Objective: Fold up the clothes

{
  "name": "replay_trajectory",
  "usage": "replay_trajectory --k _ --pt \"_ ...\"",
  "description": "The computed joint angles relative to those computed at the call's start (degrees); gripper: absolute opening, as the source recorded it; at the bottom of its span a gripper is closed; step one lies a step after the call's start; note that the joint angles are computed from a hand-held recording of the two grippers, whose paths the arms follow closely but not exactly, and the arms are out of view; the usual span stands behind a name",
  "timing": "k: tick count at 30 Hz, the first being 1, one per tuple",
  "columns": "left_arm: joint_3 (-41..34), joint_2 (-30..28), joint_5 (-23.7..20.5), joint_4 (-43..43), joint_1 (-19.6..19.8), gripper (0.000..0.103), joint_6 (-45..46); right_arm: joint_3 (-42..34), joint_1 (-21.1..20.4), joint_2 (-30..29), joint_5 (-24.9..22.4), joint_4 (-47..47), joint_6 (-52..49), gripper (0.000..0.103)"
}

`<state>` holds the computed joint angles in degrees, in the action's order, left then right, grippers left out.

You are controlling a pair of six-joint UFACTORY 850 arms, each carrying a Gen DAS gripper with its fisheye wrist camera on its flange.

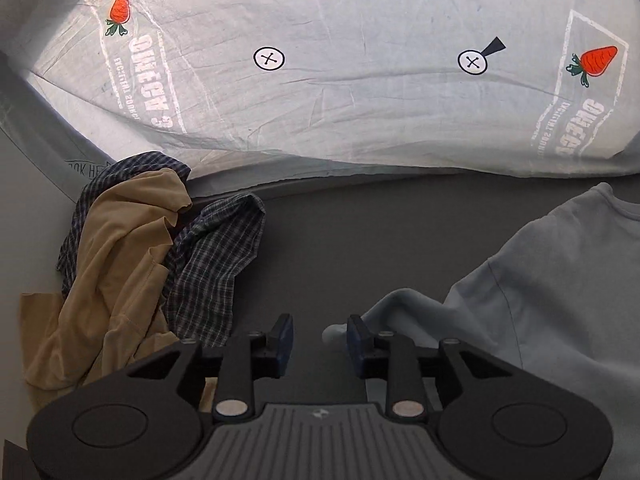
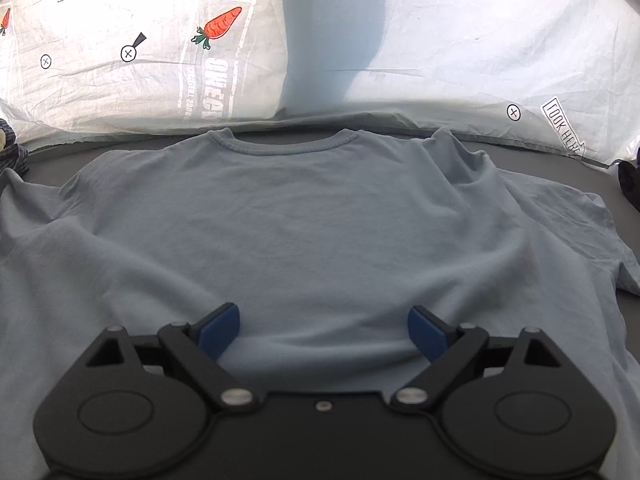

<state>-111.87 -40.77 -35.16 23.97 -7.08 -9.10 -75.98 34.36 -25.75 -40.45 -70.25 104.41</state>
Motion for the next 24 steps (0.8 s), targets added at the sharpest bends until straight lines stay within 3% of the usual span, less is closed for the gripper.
replay_trajectory --k 3,5,8,11,18,21,22,24 --pt "3.5 1.74 1.36 -8.66 2.58 0.041 3.35 0.17 -0.02 0.0 -0.14 -0.55 0.71 0.096" --pt "3.7 1.5 0.01 -19.09 4.16 0.049 10.32 0.1 -0.06 -0.02 -0.11 -0.43 0.63 0.097" --pt "0.84 -1.14 -8.72 -30.46 5.75 0.056 15.75 0.01 -0.04 -0.09 -0.25 -0.42 0.6 0.097" --pt "1.94 -1.03 -13.37 -38.1 6.89 0.056 13.18 -0.03 -0.07 -0.07 -0.25 -0.28 0.56 0.098" --pt "11.51 4.08 -5.02 -48.91 8.48 0.057 1.47 0.23 0.01 -0.02 -0.41 -1.01 1.4 0.098" --pt "11.37 4.29 -3.46 -38.9 6.39 0.027 -8.46 0.26 0.01 -0.05 -0.5 -1.12 1.62 0.099" --pt "11.24 4.3 -3.22 -35.03 5.57 0.01 -11.75 0.26 0.01 -0.05 -0.5 -1.12 1.62 0.099" --pt "12.23 5.01 -1.89 -32.3 4.75 0.006 -14.05 0.27 0.04 -0.02 -0.59 -1.08 1.58 0.099"
